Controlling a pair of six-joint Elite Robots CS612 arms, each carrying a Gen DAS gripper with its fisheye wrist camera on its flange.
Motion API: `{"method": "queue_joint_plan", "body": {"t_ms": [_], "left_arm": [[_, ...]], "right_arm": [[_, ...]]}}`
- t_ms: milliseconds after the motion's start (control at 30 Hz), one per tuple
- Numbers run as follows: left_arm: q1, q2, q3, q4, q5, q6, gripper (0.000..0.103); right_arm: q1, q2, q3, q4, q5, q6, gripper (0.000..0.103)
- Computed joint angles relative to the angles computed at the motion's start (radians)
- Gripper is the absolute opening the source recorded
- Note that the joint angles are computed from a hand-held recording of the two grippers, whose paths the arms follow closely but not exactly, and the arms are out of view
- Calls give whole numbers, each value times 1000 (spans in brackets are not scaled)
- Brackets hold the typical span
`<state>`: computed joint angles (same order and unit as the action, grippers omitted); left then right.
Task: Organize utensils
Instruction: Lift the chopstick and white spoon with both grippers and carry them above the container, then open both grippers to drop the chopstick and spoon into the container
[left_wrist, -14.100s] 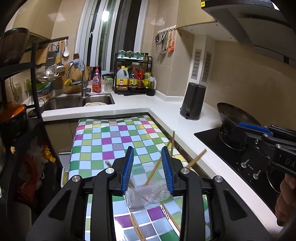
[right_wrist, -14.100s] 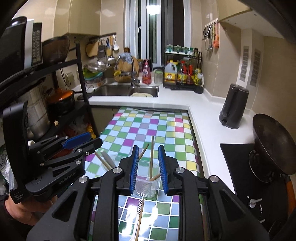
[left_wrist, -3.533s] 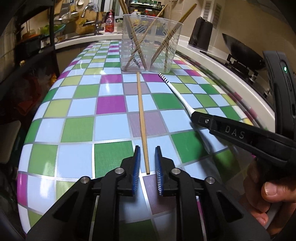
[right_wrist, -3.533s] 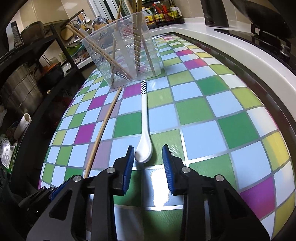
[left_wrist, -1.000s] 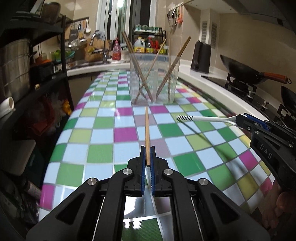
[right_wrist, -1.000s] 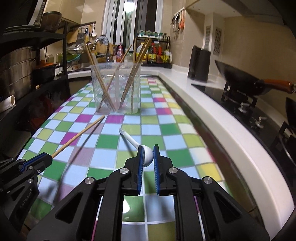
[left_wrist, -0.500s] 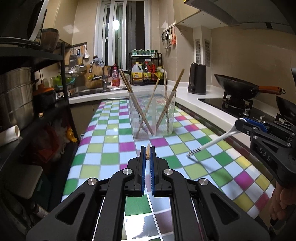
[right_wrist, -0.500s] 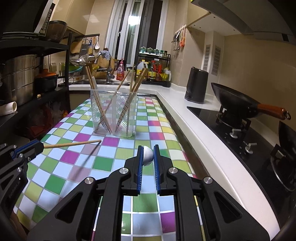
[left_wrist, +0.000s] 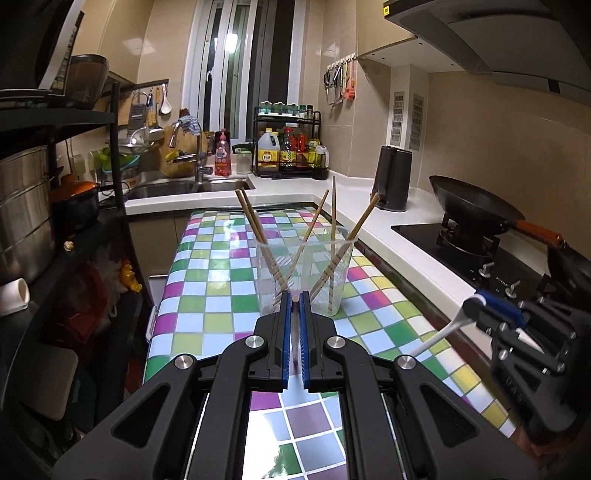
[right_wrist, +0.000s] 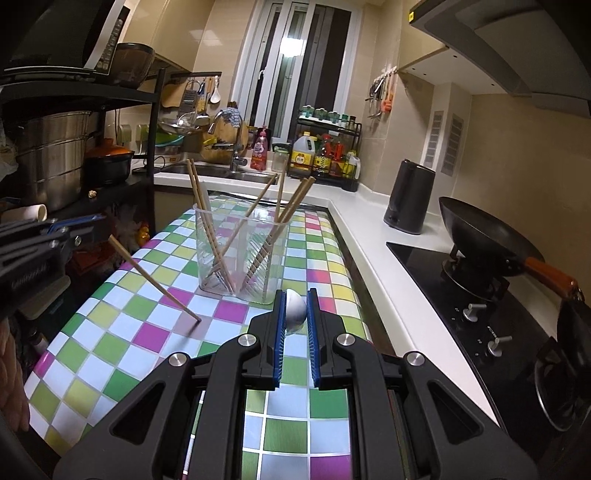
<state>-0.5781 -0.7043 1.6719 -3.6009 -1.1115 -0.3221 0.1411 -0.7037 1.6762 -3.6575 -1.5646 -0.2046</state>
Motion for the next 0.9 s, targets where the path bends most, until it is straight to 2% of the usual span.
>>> {"method": "queue_joint_plan", "body": {"t_ms": [233,567,767,900], "left_arm": [[28,-42,-26,91,-90,-5,5],[67,-57,-72,150,-178,-20,4],[86,-62,-155,148,-180,24,4],[94,-50,-229,151,-167,62,4]], "right_arm": [[4,-23,-22,92,5,-7,11],[0,-42,-62,142,27,-13,11],[-1,-49,-152,165,62,-21,11],[7,-29,-240,180,56,-28,11]]}}
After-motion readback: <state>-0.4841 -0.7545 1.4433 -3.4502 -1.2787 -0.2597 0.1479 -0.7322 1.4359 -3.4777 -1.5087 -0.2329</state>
